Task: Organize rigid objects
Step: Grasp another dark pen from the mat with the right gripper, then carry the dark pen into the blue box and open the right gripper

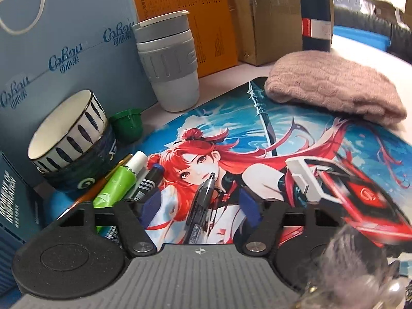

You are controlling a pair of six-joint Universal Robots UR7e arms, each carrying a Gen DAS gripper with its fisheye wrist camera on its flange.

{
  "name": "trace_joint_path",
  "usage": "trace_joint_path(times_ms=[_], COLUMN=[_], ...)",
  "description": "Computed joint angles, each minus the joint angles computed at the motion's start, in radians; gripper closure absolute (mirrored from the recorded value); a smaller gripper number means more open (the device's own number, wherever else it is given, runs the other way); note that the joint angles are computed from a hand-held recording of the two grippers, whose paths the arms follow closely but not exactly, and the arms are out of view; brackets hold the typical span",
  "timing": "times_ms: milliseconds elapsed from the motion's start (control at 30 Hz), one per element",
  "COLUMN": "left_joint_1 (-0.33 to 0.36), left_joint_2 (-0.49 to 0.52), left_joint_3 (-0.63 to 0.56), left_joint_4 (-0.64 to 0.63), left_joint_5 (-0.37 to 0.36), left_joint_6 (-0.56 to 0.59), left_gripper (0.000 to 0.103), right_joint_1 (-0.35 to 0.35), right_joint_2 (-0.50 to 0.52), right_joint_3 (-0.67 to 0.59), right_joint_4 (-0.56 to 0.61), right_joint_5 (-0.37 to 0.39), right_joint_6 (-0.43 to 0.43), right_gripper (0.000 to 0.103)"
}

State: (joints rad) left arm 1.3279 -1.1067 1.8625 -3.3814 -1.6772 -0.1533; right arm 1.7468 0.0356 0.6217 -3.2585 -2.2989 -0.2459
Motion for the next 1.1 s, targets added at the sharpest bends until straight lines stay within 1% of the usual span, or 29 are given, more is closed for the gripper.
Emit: trace_joint_path(times_ms=[33,67,100,133,267,300,433,567,667,767,833,933,1000,1100], left_joint_1=[0.001,0.002,0.002,0.002,-0.003,-0.005,-0.002,0.004,0.007,0.014,0.019,0.024,0.033,0.055], left_joint_2=[-0.001,-0.001,-0.001,-0.002,-0.008,-0.009,-0.012,-0.021,-0.025,-0.019,-0.009,0.011,0.029,0.052], left_joint_3=[0.001,0.003,0.005,0.006,0.009,0.010,0.011,0.023,0.029,0.020,0.006,-0.023,-0.049,-0.099], left_joint_4=[-0.003,-0.008,-0.012,-0.013,-0.005,-0.004,0.000,-0.013,-0.013,-0.011,-0.017,-0.025,-0.033,-0.010], left_joint_5=[-0.004,-0.008,-0.013,-0.015,-0.014,-0.012,-0.022,-0.064,-0.087,-0.099,-0.081,-0.023,0.002,0.008], left_joint_6=[-0.001,-0.001,0.002,0.004,0.036,0.044,0.039,0.057,0.064,0.056,0.030,-0.018,-0.043,-0.075], left_gripper=[0.000,0.000,0.000,0.000,0.000,0.000,0.000,0.000,0.000,0.000,0.000,0.000,0.000,0.000], right_joint_1=[0.003,0.005,0.006,0.006,-0.001,-0.001,0.008,0.020,0.028,0.037,0.043,0.052,0.058,0.073], right_joint_2=[0.015,0.031,0.037,0.035,-0.029,-0.039,-0.087,-0.137,-0.171,-0.193,-0.201,-0.208,-0.213,-0.203], right_joint_3=[-0.026,-0.052,-0.061,-0.058,0.047,0.066,0.156,0.252,0.315,0.352,0.360,0.356,0.354,0.330], right_joint_4=[0.003,0.005,0.006,0.008,0.007,-0.011,-0.101,-0.195,-0.244,-0.281,-0.294,-0.282,-0.269,-0.267], right_joint_5=[-0.017,-0.030,-0.033,-0.030,0.030,0.041,0.085,0.131,0.170,0.208,0.236,0.284,0.322,0.358], right_joint_6=[-0.024,-0.048,-0.065,-0.067,0.011,0.016,0.016,0.002,0.010,0.014,0.015,0.036,0.051,0.038], right_gripper=[0.062,0.066,0.074,0.085,0.088,0.088,0.088,0.088,0.088,0.089,0.089,0.089,0.089,0.089])
